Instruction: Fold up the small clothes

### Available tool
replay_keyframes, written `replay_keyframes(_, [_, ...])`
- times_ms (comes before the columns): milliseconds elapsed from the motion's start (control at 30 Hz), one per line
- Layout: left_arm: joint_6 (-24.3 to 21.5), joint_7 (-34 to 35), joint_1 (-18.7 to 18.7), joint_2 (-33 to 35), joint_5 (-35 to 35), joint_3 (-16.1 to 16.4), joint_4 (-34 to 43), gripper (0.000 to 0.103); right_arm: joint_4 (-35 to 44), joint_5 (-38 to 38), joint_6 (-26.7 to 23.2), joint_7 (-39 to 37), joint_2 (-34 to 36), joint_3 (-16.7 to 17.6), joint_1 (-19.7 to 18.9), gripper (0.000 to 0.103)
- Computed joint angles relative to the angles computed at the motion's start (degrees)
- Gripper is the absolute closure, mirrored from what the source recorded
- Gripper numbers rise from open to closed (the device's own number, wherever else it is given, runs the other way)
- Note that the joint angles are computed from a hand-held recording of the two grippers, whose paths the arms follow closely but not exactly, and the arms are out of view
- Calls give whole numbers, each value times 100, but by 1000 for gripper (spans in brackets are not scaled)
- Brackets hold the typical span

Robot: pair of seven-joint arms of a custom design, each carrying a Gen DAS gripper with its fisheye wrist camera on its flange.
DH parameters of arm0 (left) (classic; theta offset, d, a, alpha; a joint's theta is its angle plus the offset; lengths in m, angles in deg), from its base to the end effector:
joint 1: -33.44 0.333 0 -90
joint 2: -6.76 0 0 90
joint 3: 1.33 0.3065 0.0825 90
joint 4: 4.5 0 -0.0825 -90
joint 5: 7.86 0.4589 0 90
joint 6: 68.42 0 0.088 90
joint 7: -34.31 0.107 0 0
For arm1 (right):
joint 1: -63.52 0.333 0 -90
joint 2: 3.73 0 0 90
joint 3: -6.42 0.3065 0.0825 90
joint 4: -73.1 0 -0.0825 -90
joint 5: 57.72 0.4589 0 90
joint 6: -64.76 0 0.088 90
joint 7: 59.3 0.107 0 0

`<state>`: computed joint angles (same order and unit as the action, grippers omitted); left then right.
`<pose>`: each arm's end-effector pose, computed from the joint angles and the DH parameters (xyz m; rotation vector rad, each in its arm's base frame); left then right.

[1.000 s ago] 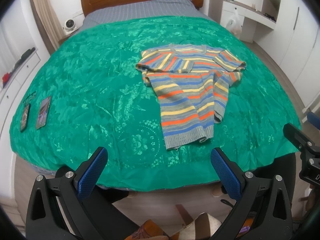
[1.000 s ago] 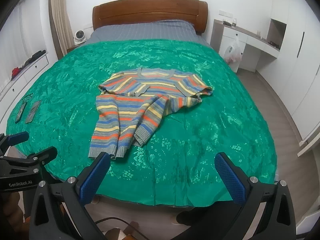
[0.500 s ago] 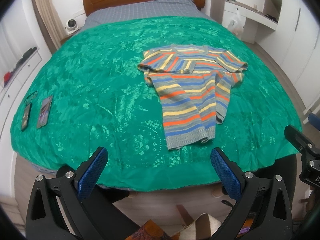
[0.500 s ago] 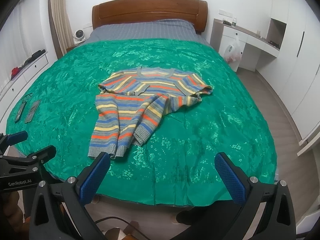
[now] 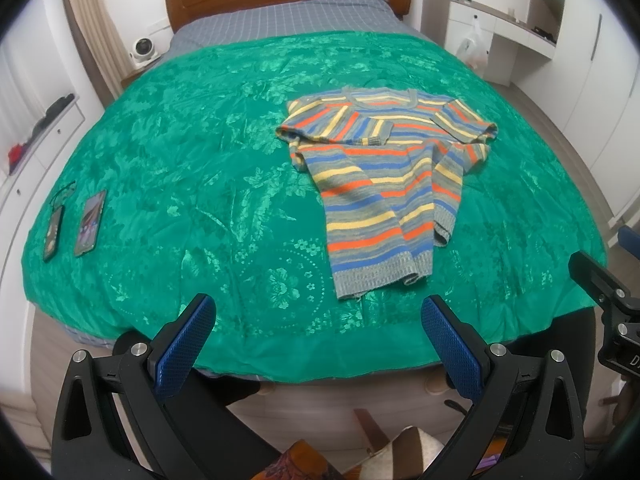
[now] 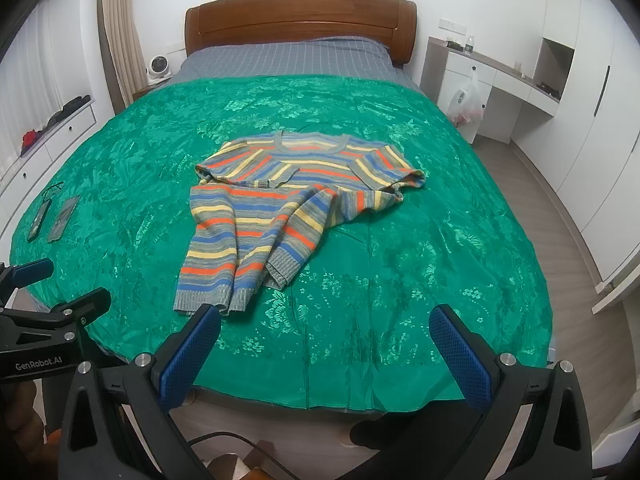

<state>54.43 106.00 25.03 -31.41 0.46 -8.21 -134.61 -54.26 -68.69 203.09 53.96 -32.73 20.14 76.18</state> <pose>0.4508 -0.1284 0.6437 -1.8882 1.8650 -0.4970 0.4673 0.2508 0.6224 -1.9291 1.6346 -0.6700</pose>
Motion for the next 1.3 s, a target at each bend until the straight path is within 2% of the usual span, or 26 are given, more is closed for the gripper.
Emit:
replay_keyframes(767, [-5, 11, 8, 28, 123, -49, 15, 0, 105, -292, -59, 9, 87, 79, -31, 0])
replay_keyframes(1033, [106, -17, -27, -15, -123, 58, -94, 0, 209, -990, -362, 123, 185, 277, -168, 0])
replay_keyframes(1300, [154, -34, -32, -11, -146, 40, -122, 0, 201, -1177, -517, 200, 194, 201, -105, 0])
